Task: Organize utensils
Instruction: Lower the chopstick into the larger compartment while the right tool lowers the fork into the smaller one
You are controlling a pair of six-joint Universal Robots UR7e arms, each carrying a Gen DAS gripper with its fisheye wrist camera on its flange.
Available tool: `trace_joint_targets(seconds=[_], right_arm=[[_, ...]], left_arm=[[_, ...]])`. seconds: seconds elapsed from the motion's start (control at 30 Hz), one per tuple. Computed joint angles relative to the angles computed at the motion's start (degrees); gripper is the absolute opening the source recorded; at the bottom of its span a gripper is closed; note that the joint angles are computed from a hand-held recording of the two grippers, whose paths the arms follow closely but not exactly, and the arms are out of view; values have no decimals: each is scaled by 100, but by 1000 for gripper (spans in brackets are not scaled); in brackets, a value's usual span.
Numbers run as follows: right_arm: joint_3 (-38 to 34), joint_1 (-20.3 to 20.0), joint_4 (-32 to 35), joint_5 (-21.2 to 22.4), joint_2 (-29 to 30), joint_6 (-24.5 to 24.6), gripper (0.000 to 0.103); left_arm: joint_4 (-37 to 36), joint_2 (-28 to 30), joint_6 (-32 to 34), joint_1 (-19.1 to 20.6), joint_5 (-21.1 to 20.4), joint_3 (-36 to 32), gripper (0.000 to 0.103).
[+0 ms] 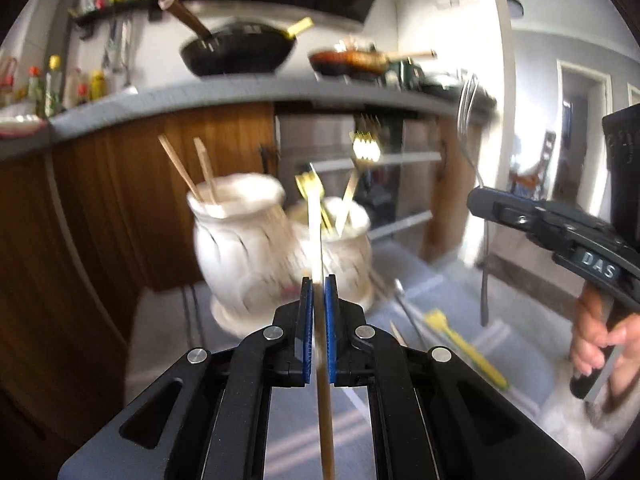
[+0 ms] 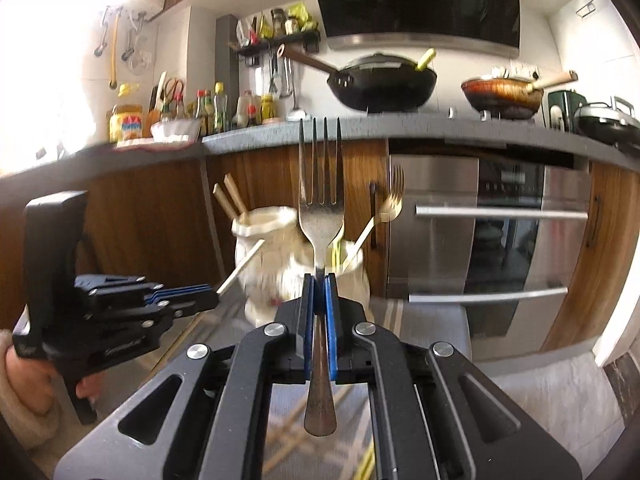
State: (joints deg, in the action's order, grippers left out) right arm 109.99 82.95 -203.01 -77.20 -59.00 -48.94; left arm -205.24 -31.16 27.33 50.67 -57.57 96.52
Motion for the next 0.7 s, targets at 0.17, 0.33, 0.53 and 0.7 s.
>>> trace_joint_targets(seconds=[0.17,0.33,0.53,0.7], right_arm=[[-590,184,191,16,271,256,5],[-1091,299,311,14,566,383,5],[-1633,367,480,97,874,572,5],[-1967,345,576,240,1077,765,5]], left_arm=[[-100,116,300,94,154,-536,6],[-7,188,399,254,280,-1017,6],[127,301,514,396,-57,-1645,6],[371,405,217,428,-688,-2094,6]])
